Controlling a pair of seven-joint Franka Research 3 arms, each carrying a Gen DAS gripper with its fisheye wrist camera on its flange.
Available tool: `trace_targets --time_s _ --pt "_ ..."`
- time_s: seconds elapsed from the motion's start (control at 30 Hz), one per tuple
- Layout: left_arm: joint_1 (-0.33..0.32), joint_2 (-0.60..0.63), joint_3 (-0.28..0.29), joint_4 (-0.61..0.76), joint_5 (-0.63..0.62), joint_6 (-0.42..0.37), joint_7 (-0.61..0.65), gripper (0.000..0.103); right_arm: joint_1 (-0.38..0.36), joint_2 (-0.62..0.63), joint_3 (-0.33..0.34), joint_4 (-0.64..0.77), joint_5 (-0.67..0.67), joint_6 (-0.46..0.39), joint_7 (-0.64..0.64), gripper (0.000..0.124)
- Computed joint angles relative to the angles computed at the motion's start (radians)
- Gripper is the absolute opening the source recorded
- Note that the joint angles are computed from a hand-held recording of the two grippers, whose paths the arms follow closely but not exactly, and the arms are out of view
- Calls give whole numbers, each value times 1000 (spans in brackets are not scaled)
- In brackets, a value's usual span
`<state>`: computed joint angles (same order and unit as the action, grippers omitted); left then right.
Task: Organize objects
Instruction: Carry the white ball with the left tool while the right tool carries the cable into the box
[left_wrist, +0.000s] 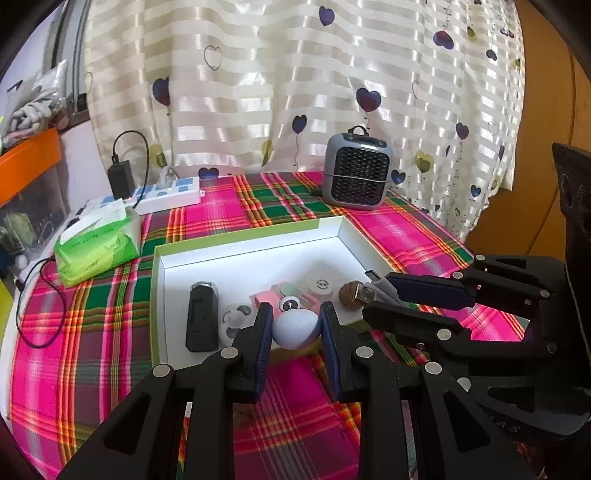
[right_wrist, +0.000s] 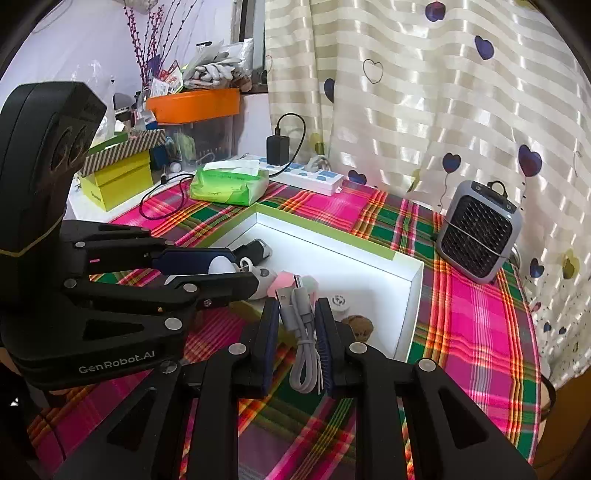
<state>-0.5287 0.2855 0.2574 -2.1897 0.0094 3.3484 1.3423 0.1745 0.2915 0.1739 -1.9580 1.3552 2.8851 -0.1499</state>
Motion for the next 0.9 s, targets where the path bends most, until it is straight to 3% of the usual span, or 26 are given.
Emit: trace_targets --time_s 0.57,0.9 --pt "68 87 -14 114 129 -55 -101 24 -15 97 40 97 -206 44 140 21" --pt "92 131 -12 171 239 -90 -204 24 -29 170 52 157 -384 51 297 21"
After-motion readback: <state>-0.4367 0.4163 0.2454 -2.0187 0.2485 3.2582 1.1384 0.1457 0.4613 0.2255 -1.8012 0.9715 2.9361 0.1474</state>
